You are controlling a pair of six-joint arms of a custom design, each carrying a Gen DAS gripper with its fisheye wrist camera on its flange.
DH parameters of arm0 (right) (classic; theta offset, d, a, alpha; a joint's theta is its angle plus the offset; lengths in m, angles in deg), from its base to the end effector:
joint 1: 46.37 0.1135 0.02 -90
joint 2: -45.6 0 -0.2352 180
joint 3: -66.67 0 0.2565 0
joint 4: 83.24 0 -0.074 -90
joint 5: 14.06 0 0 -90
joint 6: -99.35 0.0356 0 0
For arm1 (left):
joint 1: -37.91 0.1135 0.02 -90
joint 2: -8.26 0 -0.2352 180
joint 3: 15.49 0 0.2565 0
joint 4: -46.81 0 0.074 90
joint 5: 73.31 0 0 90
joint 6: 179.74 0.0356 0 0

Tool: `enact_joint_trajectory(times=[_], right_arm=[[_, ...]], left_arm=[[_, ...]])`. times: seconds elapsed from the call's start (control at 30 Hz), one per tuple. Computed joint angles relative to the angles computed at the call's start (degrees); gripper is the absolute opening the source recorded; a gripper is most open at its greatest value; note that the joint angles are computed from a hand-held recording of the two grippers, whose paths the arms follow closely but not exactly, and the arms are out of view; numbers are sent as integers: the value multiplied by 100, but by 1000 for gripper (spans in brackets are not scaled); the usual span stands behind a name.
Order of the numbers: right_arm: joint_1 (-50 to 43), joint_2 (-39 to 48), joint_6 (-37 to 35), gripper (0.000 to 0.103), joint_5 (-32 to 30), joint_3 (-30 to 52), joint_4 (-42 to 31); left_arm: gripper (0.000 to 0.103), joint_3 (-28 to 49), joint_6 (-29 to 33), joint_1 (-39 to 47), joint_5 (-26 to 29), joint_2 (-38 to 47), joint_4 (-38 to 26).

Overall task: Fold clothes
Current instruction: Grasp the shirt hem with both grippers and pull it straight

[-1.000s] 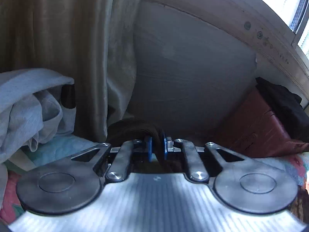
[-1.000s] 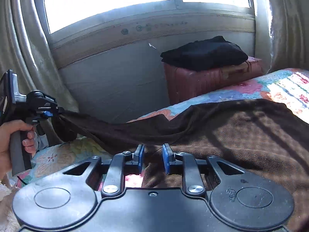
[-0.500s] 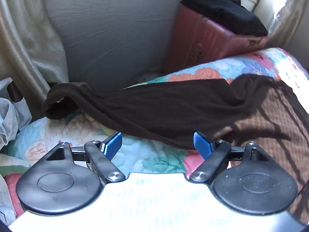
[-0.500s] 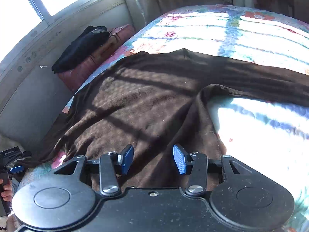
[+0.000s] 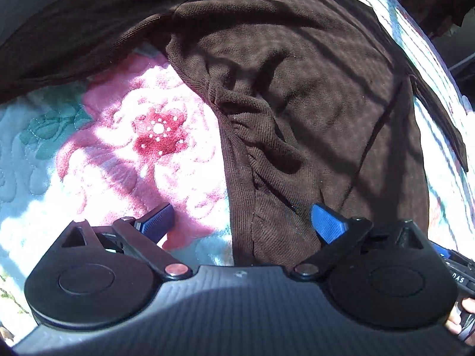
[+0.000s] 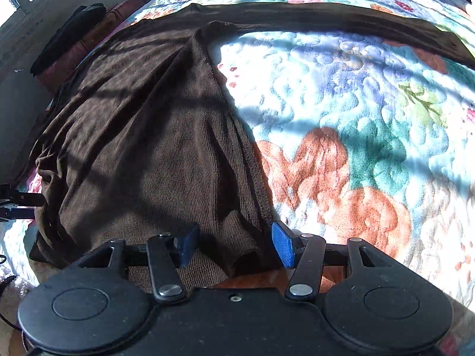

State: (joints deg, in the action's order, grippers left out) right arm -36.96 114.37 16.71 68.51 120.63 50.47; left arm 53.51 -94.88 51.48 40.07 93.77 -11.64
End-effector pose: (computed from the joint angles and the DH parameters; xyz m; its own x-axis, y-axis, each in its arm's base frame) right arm 0.2317 0.0431 0.1715 -0.8852 -0.0179 -0.4648 -0.1113 0.9784 0.1742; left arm 0.2708 0.0508 0.1721 -0.9247 -0.3078 -0.2241 -0.1989 0.8924 -0.4049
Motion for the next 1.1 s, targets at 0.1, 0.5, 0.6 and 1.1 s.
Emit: enact_joint_trajectory(times=[0.1, 0.5, 0.6, 1.1], right_arm=[[542, -56, -489, 6, 558, -263, 447], [625, -2092, -626, 4, 1568, 534, -1818], [678, -2337, -543, 4, 1674, 199, -2047], [129, -2428, -274, 43, 887, -169, -1959]], left_arm=[[103, 143, -75, -208, -300, 232, 14], [9, -44, 1110, -274, 433, -757, -768], [9, -87, 1379, -251, 303, -1007, -1171], [54, -5, 1660, -419, -589, -1176, -1081]])
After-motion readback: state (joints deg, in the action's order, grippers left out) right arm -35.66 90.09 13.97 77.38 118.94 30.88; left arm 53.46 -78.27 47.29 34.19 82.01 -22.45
